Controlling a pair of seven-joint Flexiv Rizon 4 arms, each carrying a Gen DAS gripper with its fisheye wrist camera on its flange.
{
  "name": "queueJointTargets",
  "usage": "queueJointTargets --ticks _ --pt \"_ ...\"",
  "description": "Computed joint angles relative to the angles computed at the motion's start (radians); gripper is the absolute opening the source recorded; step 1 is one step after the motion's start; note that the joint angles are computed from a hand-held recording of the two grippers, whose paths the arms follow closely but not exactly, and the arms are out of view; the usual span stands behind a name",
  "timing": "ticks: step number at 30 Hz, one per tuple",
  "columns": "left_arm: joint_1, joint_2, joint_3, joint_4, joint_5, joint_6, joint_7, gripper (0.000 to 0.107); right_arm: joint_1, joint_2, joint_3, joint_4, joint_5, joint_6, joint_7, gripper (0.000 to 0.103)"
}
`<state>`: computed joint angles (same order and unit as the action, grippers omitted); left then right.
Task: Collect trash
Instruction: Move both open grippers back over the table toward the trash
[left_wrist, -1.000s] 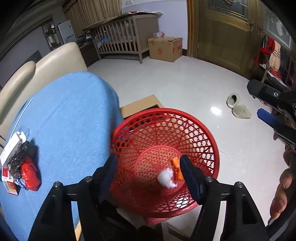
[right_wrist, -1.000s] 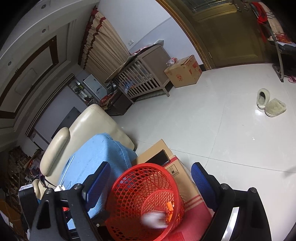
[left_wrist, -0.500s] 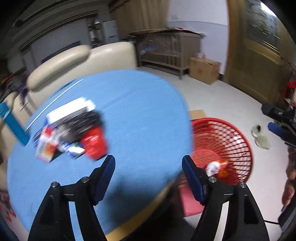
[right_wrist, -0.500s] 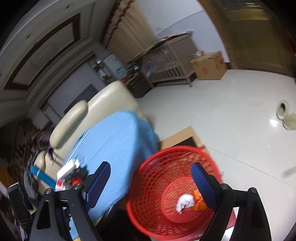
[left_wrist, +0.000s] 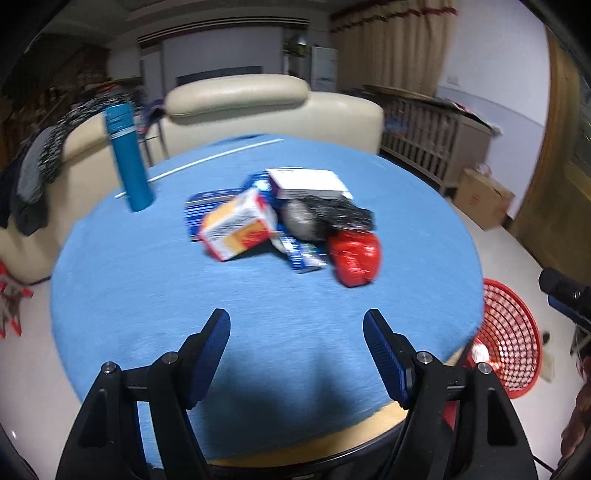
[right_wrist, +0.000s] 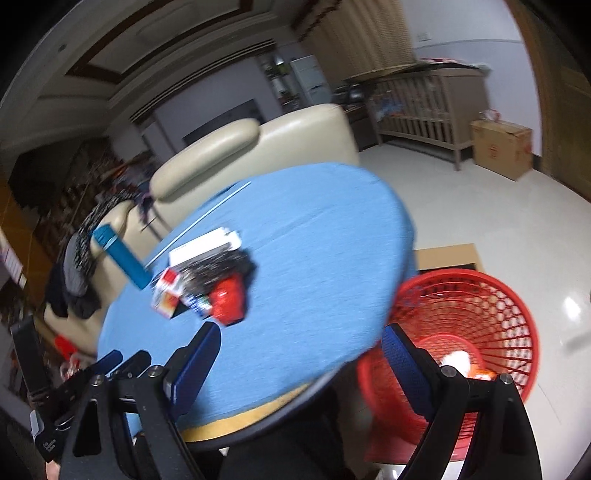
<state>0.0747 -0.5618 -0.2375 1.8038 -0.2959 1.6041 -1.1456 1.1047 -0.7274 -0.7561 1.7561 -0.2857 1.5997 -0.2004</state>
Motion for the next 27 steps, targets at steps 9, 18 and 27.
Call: queueJointTargets --ticks 9,18,27 --pt "0.059 0.036 0.0 0.074 -0.002 0.074 -0.051 0.075 -0.163 -0.024 0.241 -0.181 -0.099 -0.064 -0.018 0.091" --pt "0.031 0.03 0.05 0.059 0.02 0.088 -0.122 0.075 -0.17 -0.018 0.243 -0.19 -0.222 -0.071 0.027 0.091" --pt "-0.006 0.028 0.111 0.049 0.034 0.11 -0.185 0.075 -0.195 -0.012 0.26 -0.178 -0.265 -0.068 0.072 0.091"
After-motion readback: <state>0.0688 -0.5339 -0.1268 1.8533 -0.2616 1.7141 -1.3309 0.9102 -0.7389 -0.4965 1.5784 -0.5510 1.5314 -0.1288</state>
